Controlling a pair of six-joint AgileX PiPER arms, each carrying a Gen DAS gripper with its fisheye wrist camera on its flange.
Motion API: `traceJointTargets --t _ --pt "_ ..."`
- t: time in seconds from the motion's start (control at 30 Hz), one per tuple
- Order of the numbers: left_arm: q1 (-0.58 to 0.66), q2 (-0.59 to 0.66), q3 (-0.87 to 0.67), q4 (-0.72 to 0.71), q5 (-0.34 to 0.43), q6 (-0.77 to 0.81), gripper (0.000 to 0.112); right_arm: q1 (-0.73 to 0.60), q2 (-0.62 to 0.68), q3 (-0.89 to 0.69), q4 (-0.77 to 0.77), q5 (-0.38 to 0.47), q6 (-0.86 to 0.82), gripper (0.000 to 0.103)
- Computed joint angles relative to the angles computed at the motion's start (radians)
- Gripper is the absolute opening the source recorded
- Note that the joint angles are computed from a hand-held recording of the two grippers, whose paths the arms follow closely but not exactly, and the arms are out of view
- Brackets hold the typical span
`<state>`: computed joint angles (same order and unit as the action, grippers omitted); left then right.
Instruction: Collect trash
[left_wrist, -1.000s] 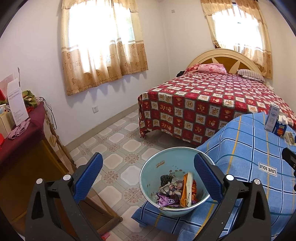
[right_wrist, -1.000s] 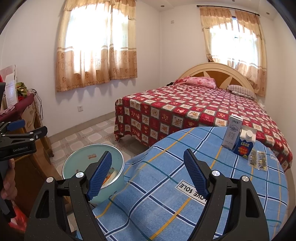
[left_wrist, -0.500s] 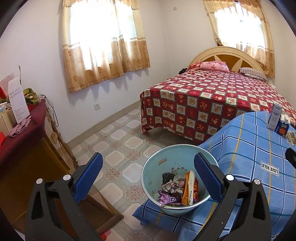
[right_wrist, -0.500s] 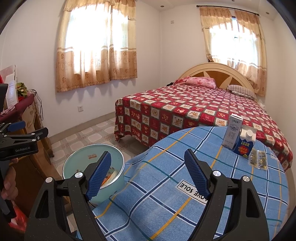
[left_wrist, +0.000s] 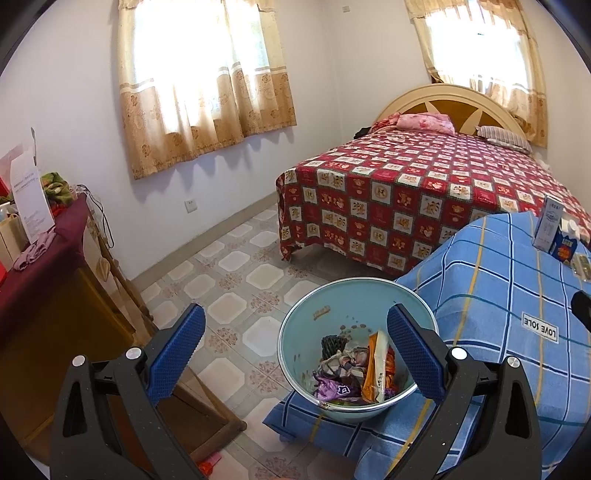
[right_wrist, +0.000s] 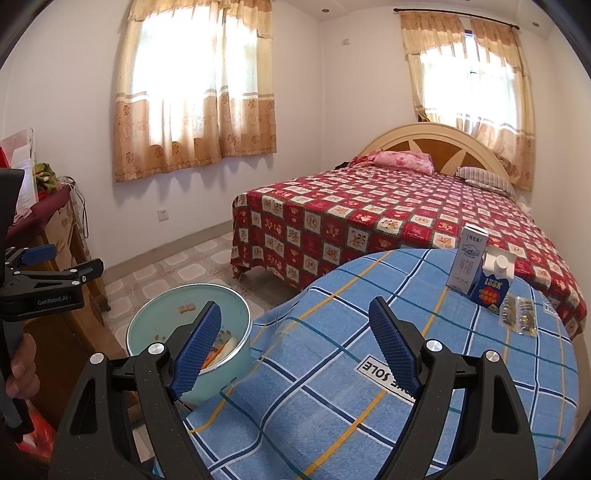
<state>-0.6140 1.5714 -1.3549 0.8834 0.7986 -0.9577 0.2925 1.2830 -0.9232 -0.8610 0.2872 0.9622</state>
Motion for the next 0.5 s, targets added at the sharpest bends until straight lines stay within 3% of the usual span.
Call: traceJointTargets --t 0.5 --pt "-0.013 0.007 -0.012 -0.012 0.003 0.019 0.097 -0.092 -0.035 0.039 0.045 -0.015 -0.057 0.082"
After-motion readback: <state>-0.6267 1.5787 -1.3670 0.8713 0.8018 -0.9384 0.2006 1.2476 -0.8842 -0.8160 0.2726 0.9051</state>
